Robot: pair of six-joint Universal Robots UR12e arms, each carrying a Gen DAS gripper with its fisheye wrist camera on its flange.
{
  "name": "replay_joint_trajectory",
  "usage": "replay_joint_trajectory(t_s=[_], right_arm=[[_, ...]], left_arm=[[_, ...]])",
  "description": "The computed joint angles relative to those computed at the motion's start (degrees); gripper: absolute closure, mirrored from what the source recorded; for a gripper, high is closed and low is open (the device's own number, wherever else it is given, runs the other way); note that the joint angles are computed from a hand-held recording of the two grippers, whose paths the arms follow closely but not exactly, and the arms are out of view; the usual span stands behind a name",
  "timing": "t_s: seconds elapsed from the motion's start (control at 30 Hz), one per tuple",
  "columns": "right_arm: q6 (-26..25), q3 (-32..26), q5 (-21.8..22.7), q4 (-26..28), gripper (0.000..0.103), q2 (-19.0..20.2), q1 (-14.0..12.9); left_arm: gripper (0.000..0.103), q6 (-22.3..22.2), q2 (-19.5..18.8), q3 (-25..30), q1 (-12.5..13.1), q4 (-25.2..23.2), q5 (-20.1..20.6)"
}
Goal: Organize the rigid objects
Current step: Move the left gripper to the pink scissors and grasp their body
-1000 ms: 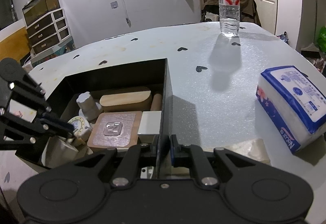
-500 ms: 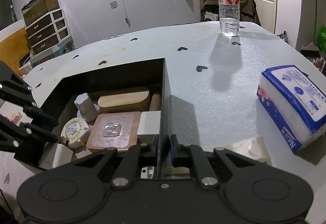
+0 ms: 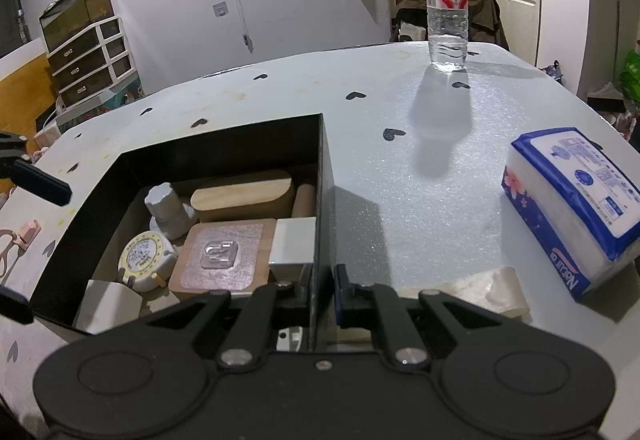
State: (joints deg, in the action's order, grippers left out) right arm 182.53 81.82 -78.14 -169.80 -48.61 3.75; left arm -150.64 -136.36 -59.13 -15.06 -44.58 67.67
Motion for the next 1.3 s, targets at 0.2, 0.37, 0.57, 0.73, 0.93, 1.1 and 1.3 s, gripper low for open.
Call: replay_joint_trajectory(t_s=[0.2, 0.37, 0.57, 0.73, 0.93, 1.1, 1.3], right_arm=[[0.0, 0.23, -0.49, -0.1, 0.094, -0.2, 0.15], [-0.01, 0.25, -0.57, -0.16, 0.094, -0.21, 0.18], [0.1, 0.65, -1.04, -0.66, 0.094, -0.53, 0.26], [-0.02, 1.01, -1.35, -1.13, 0.095, -0.78, 0.32], [0.19, 1.48, -2.09, -2.01, 0.096, -1.15, 0.52], [0.39, 2.08, -2.84, -3.19, 0.098, -1.61, 0.66], [0.53, 1.87, -5.05, -3.08, 0.099, -1.55, 1.26]], left_arm=[[0.0, -3.17, 1.77, -4.01, 0.41, 5.48, -0.26], [0.0, -7.55, 3.38, -7.76, 0.94, 11.81, 0.27], [0.0, -13.87, 4.86, -11.94, 1.36, 20.42, 6.43], [0.0, -20.95, 5.64, -15.15, 2.2, 26.5, 10.86], [0.0, -28.19, 6.39, -19.09, 2.79, 33.89, 17.14], [0.0, -32.13, 6.54, -21.78, 2.52, 39.5, 25.97], [0.0, -36.51, 5.98, -23.45, 2.34, 41.24, 35.69]])
